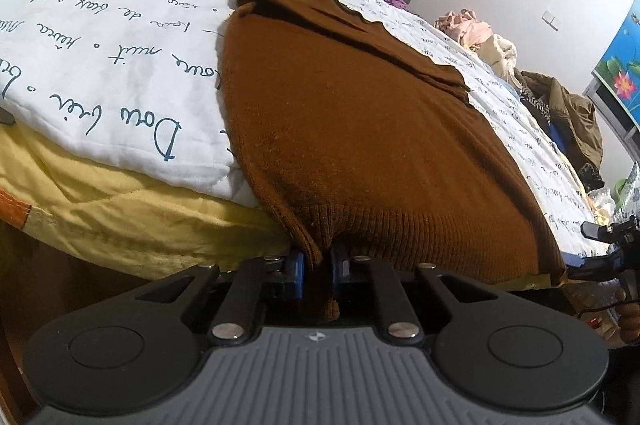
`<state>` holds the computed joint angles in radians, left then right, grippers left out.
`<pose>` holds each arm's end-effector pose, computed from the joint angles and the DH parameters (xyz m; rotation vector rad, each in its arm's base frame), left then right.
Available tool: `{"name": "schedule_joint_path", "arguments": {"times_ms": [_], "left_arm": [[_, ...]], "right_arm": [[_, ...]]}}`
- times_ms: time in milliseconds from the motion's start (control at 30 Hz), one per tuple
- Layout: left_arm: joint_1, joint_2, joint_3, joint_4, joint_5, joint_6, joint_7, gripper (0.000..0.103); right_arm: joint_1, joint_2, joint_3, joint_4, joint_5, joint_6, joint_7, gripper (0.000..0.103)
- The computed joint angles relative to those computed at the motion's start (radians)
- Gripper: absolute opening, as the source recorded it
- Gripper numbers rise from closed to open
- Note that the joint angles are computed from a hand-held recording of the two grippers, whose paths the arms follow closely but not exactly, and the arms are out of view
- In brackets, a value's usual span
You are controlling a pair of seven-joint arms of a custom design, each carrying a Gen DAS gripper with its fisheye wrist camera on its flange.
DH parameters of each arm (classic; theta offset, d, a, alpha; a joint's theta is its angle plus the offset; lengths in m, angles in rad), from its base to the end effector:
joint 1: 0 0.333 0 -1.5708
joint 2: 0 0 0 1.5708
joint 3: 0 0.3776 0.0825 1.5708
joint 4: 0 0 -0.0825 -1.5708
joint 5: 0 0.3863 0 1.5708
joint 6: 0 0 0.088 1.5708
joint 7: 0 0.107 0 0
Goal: Fold small clothes
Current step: 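Close the left tool on the sweater hem while the right tool holds it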
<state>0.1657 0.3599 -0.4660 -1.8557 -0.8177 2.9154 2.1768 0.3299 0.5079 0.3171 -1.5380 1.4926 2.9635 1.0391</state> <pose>0.6808 -0.1220 0.4660 -1.8462 1.9958 -1.2325 0.6614 0.3520 0.4729 -1.1652 1.6389 0.3334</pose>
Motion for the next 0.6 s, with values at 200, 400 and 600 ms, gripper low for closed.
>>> {"name": "schedule_joint_path", "arguments": {"times_ms": [200,400,600], "left_arm": [[0.026,-0.005,-0.035,-0.004,-0.066,0.022,0.059,0.010],[0.040,0.000,-0.070,0.013,-0.129,0.068,0.116,0.009],[0.059,-0.010,-0.076,0.052,-0.248,0.008,0.200,0.009]], "right_arm": [[0.006,0.075,0.000,0.078,-0.031,-0.076,0.047,0.014],[0.033,0.069,0.007,0.079,-0.208,-0.003,0.123,0.013],[-0.025,0.077,0.094,0.125,-0.139,0.028,-0.014,0.013]]}}
